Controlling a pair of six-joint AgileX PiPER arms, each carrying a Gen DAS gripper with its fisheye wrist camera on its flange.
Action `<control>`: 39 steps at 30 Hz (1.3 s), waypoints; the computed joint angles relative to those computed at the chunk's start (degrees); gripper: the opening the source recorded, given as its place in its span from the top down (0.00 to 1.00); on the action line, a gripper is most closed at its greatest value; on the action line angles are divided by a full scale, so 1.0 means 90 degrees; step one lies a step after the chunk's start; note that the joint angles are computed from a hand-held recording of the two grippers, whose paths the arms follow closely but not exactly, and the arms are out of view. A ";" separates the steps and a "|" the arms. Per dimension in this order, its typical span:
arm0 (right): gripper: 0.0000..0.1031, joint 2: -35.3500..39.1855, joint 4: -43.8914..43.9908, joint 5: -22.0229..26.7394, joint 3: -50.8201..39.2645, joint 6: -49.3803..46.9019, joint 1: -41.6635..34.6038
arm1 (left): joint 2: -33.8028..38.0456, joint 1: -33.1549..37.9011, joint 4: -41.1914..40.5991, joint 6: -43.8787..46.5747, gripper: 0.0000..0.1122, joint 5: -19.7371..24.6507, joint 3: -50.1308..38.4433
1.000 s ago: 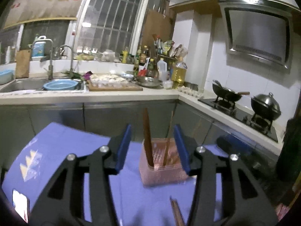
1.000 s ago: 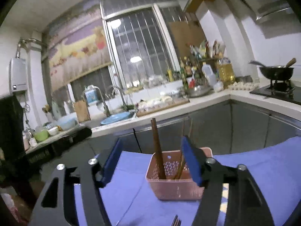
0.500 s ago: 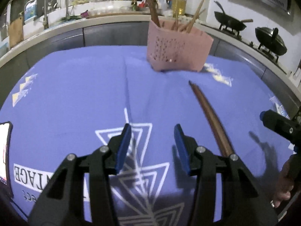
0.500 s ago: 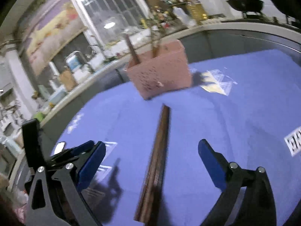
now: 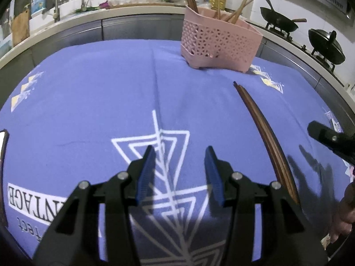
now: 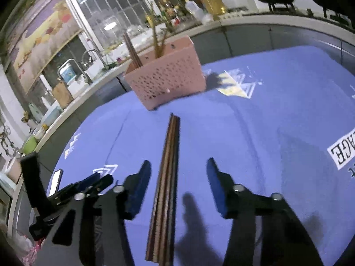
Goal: Organize utensils
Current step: 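Move both open tools back down to the remaining chopsticks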
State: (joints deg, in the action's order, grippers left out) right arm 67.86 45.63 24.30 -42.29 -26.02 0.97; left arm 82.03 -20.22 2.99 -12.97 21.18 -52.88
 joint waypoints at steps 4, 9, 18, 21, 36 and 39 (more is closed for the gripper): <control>0.74 0.0251 -0.1104 0.0284 -0.0267 0.0807 0.0087 | 0.0001 0.0021 -0.0063 0.0089 0.59 0.0004 -0.0014; 0.80 0.0351 -0.1538 0.0447 -0.0225 0.1004 0.0257 | -0.0005 -0.0002 -0.0083 0.0141 0.56 0.0011 -0.0007; 0.80 0.0422 -0.2044 0.0512 -0.0241 0.1418 0.0518 | -0.0007 -0.0083 0.0054 0.0028 0.53 0.0033 -0.0013; 0.80 0.0421 -0.2065 0.0535 -0.0250 0.1445 0.0516 | -0.0017 -0.0079 0.0044 0.0042 0.53 0.0033 -0.0005; 0.80 0.0377 -0.1581 0.0794 -0.0268 0.0939 0.0346 | -0.0061 0.0173 -0.1045 0.1064 0.53 -0.0007 0.0045; 0.80 0.0332 -0.1601 0.0771 -0.0256 0.0910 0.0469 | -0.0043 0.0264 -0.1575 0.1587 0.53 0.0098 -0.0017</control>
